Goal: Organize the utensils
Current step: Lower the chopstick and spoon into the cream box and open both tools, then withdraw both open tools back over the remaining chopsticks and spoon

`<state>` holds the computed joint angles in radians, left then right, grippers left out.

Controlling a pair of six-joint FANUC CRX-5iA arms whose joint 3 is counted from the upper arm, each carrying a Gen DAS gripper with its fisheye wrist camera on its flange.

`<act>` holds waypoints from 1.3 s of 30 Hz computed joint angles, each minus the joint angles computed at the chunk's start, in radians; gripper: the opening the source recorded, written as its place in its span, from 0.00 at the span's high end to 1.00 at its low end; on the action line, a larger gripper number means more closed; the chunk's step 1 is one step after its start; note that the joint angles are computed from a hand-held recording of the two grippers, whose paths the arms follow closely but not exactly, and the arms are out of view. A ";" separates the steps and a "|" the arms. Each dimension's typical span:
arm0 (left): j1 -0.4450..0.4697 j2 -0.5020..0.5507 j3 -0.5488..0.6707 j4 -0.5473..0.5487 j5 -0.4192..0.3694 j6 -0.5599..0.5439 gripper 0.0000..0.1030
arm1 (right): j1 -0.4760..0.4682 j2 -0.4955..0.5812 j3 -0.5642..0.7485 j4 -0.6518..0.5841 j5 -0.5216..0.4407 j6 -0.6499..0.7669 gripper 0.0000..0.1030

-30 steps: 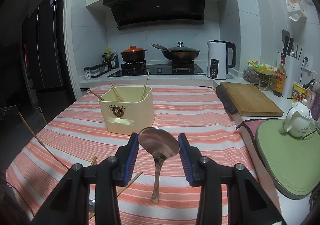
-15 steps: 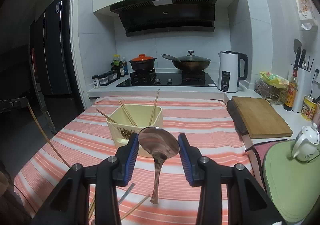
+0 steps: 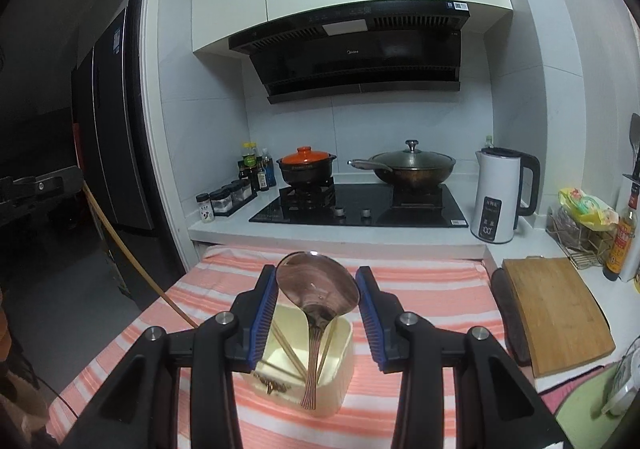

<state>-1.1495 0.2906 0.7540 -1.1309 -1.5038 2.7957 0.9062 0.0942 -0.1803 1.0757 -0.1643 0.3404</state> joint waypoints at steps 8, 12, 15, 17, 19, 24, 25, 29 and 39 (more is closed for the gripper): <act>0.202 0.000 -0.101 0.262 0.142 0.017 0.98 | 0.062 0.193 0.337 -0.668 -0.210 0.606 0.61; 0.285 0.007 -0.152 0.397 0.199 0.001 0.98 | 0.045 0.303 0.532 -0.924 -0.412 0.835 0.61; 0.328 0.012 -0.190 0.460 0.236 0.008 0.98 | 0.026 0.372 0.632 -1.015 -0.523 0.895 0.61; 0.350 0.018 -0.208 0.492 0.252 0.009 0.98 | 0.015 0.405 0.670 -1.041 -0.561 0.896 0.61; 0.368 0.024 -0.224 0.516 0.264 0.009 0.98 | 0.012 0.431 0.695 -1.043 -0.588 0.896 0.61; 0.393 0.018 -0.272 0.533 0.311 0.042 0.96 | 0.003 0.461 0.719 -1.057 -0.597 0.884 0.60; 0.397 0.017 -0.281 0.537 0.320 0.051 0.90 | 0.001 0.466 0.727 -1.062 -0.597 0.883 0.59; 0.392 0.012 -0.294 0.514 0.319 0.090 0.44 | -0.003 0.457 0.718 -1.064 -0.571 0.873 0.51; 0.265 -0.053 -0.337 0.430 0.219 0.181 0.16 | 0.062 0.211 0.370 -0.863 -0.370 0.781 0.44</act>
<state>-0.8849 0.2377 0.4171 -0.7013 -1.2848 2.9765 0.9685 0.3055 0.1899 0.2131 -0.5342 1.1213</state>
